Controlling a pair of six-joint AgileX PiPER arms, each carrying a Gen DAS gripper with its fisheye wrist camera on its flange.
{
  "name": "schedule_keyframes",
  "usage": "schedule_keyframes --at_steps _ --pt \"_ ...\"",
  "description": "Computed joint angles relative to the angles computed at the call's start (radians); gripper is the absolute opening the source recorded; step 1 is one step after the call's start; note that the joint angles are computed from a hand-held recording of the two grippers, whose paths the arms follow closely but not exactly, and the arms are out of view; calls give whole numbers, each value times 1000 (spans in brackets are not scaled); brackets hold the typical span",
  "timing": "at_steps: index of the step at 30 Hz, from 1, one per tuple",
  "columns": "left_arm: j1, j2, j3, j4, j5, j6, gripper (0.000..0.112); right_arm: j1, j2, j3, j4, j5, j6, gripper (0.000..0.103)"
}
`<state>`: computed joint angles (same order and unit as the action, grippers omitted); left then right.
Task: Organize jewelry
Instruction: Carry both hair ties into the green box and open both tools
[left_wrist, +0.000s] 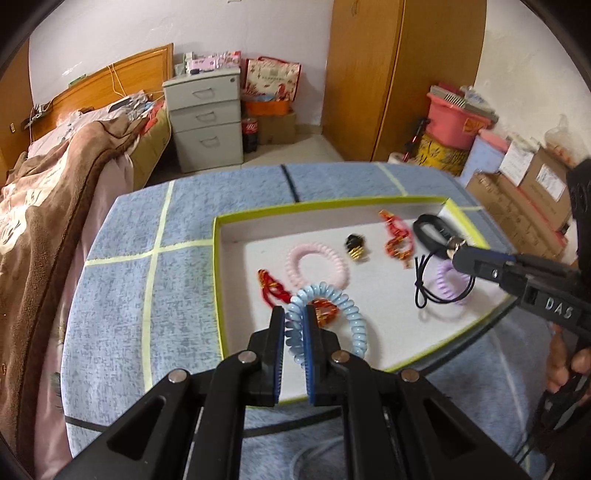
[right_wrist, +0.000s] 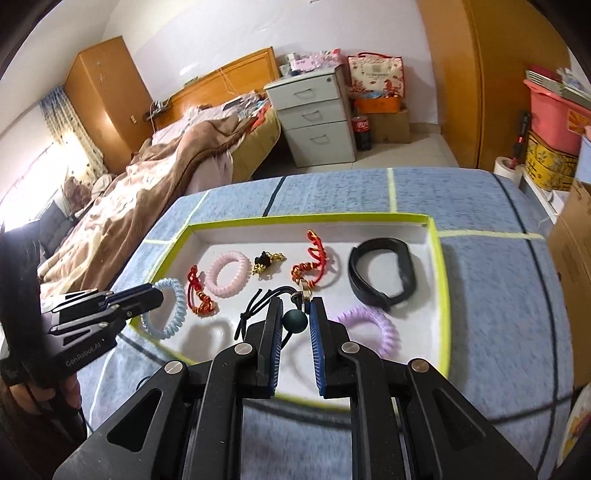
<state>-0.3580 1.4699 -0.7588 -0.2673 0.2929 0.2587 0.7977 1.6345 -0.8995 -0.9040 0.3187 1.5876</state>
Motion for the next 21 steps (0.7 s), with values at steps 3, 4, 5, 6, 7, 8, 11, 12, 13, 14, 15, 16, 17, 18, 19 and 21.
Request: schedule_keyframes --at_steps 3,4,5,6,7,8,11,12,13,14,15,16,17,18,19,21 --pt "-4 45 -13 52 -4 -42 10 -29 63 -51 148 -19 -189 15" --pt "-3 58 -15 53 -6 -43 10 -32 76 -62 176 -15 -223 15" --pt "-5 68 -18 78 -11 -67 10 -37 91 -73 195 -11 -248 15" --pt "0 80 -24 64 -9 -50 10 -43 100 -80 219 -14 -278 15" --pt "3 89 -29 47 -6 -33 10 -52 110 -86 258 -15 -322 15" --pt "9 99 -33 27 -4 -16 10 -56 119 -94 268 -9 -334 15" --pt "6 109 -39 20 -11 -13 10 -68 137 -107 285 -2 -365 15" --pt "5 115 -45 18 -10 -13 10 -72 144 -112 297 2 -378 15" --pt "6 122 -50 3 -7 0 10 -78 152 -117 314 8 -396 15" --pt "7 127 -57 7 -3 -7 10 -83 151 -111 303 -2 -386 15" --pt "5 127 -60 31 -5 -31 10 -87 149 -109 303 -1 -385 15" --pt "-1 124 -58 61 -15 -58 10 -89 151 -114 295 8 -380 15" --pt "1 129 -62 52 -14 -49 10 -90 155 -120 289 17 -375 15" --pt "6 137 -66 27 -9 -26 10 -92 157 -126 280 27 -368 15" --pt "12 143 -73 8 -6 -9 10 -97 159 -129 277 36 -366 15" --pt "11 149 -83 29 -6 -32 11 -105 161 -134 279 44 -370 15"
